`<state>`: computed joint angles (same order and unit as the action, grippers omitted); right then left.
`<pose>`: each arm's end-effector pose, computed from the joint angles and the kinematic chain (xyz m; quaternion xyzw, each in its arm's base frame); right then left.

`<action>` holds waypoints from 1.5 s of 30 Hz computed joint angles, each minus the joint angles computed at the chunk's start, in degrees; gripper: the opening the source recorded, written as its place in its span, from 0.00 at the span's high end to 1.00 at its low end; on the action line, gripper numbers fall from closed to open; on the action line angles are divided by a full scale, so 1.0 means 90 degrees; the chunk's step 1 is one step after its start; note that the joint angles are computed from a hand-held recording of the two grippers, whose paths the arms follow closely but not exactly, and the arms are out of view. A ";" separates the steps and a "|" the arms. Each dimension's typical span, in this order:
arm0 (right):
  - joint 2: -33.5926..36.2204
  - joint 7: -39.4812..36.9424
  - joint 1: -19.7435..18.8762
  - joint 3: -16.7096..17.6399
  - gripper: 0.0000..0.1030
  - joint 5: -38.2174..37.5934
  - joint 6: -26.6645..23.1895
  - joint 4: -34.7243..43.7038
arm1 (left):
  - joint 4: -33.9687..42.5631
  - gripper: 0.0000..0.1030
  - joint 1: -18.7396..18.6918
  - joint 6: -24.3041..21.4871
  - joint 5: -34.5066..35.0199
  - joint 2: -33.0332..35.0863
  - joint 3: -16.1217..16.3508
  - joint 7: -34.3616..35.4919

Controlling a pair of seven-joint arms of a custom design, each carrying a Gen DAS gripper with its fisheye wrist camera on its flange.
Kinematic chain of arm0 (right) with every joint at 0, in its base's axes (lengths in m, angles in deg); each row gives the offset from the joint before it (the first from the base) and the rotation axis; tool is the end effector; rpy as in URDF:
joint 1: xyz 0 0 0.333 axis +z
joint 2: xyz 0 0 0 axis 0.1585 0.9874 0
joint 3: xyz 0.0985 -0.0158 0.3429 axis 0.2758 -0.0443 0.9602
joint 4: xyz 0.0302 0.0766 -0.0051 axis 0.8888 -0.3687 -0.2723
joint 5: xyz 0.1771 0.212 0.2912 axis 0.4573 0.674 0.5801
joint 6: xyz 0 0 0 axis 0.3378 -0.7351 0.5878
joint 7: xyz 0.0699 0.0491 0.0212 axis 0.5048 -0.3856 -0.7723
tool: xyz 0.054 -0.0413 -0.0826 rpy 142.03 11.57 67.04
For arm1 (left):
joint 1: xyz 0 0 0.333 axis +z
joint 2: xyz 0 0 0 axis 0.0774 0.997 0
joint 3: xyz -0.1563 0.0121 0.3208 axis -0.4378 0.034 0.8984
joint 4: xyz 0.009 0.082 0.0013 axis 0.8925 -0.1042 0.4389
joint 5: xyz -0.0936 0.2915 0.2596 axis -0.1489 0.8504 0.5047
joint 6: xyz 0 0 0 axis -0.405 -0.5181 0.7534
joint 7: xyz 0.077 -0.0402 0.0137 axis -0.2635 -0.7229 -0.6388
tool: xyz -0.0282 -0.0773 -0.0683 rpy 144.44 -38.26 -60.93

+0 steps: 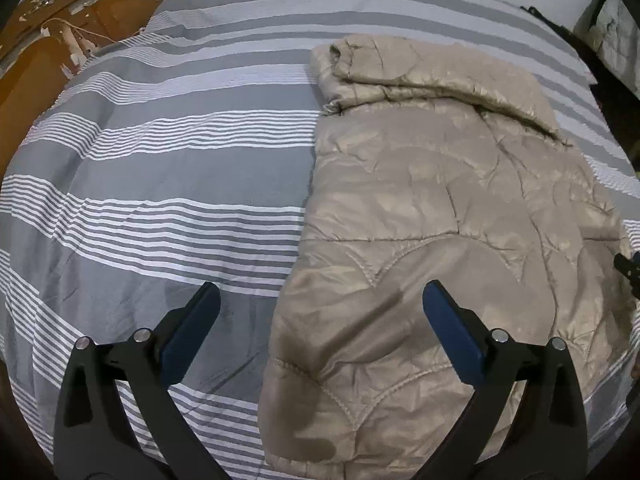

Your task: Fold large clothes

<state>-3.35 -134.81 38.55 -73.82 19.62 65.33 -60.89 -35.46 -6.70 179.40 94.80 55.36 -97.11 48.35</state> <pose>0.5480 0.3216 0.4258 -0.4410 0.8397 -0.2885 0.1313 0.7148 -0.2432 0.4277 -0.5323 0.8001 -0.2256 0.1601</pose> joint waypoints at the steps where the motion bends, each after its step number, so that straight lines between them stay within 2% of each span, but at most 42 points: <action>1: -0.0001 0.0039 0.0015 0.0003 0.16 -0.0012 -0.0008 -0.0004 | -0.0044 0.03 -0.0010 0.0045 0.0015 -0.0035 0.0034 -0.0052; 3: -0.0009 0.0119 0.0036 0.0024 0.16 -0.0024 0.0085 -0.0061 | -0.0152 0.03 -0.0001 0.0131 0.0034 -0.0112 0.0065 -0.0117; 6: -0.0060 0.0250 0.0058 0.0024 0.15 -0.0093 0.0272 -0.0214 | -0.0345 0.03 0.0181 0.0238 -0.0141 -0.0221 -0.0100 0.0135; 8: -0.0100 0.0380 0.0090 0.0031 0.15 -0.0231 0.0309 -0.0292 | -0.0443 0.03 0.0116 0.0254 -0.0042 -0.0285 0.0016 0.0077; 12: -0.0128 0.0544 0.0126 0.0072 0.15 -0.0257 0.0222 -0.0355 | -0.0347 0.03 0.0111 -0.0089 0.0048 -0.0242 0.0058 0.0171; 15: -0.0258 0.0937 0.0211 0.0095 0.15 -0.0600 0.0173 -0.0497 | -0.0414 0.03 -0.0059 0.0004 0.0408 -0.0283 0.0307 -0.0143; 17: -0.0318 0.1046 0.0239 0.0148 0.15 -0.0703 -0.0016 -0.0553 | -0.0454 0.03 0.0081 0.0021 0.0264 -0.0315 0.0190 -0.0137; 20: -0.0528 0.1431 0.0154 0.0194 0.15 -0.0766 0.0290 -0.0908 | -0.0401 0.03 0.0421 -0.0141 -0.0279 -0.0253 -0.0133 0.0181; 23: -0.0622 0.1578 0.0064 0.0258 0.15 -0.0679 0.0425 -0.1106 | -0.0454 0.03 0.0356 -0.0047 -0.0211 -0.0200 0.0004 0.0115; 26: -0.0632 0.1579 0.0083 0.0338 0.15 -0.0733 0.0253 -0.1097 | -0.0621 0.09 0.0783 -0.0082 -0.0809 -0.0205 -0.0446 0.0806; 29: -0.0533 0.1648 0.0206 0.0415 0.15 -0.0719 -0.0326 -0.0942 | -0.0908 0.10 0.0960 -0.0018 -0.1218 -0.0316 -0.0653 0.1407; 34: -0.0671 0.2077 0.0224 0.0454 0.15 -0.0579 -0.0236 -0.1253 | -0.1325 0.11 0.1004 0.0281 -0.1701 -0.0443 -0.0706 0.1798; 38: -0.0860 0.2067 0.0222 0.0524 0.15 -0.0633 -0.0144 -0.1540 | -0.1419 0.11 0.1243 0.0238 -0.2298 -0.0421 -0.0923 0.2175; 40: -0.1014 0.2104 0.0153 0.0535 0.15 -0.0731 0.0249 -0.1793 | -0.1430 0.16 0.1238 0.0187 -0.2446 -0.0432 -0.0950 0.2352; 42: -0.1061 0.2121 0.0103 0.0562 0.15 -0.0794 0.0389 -0.1903 | -0.1437 0.28 0.1265 0.0079 -0.2628 -0.0469 -0.1034 0.2579; 43: -0.1060 0.2136 0.0078 0.0569 0.15 -0.0807 0.0448 -0.1924 | -0.1418 0.37 0.1279 -0.0003 -0.2735 -0.0478 -0.1078 0.2703; 45: -0.1028 0.2186 0.0023 0.0561 0.15 -0.0808 0.0578 -0.1942 | -0.1479 0.37 0.1036 0.0094 -0.2587 -0.0547 -0.0894 0.2616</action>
<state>-12.61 -115.13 38.76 -68.77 12.36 70.53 -78.37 -48.78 2.63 180.24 71.52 50.43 -105.16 71.89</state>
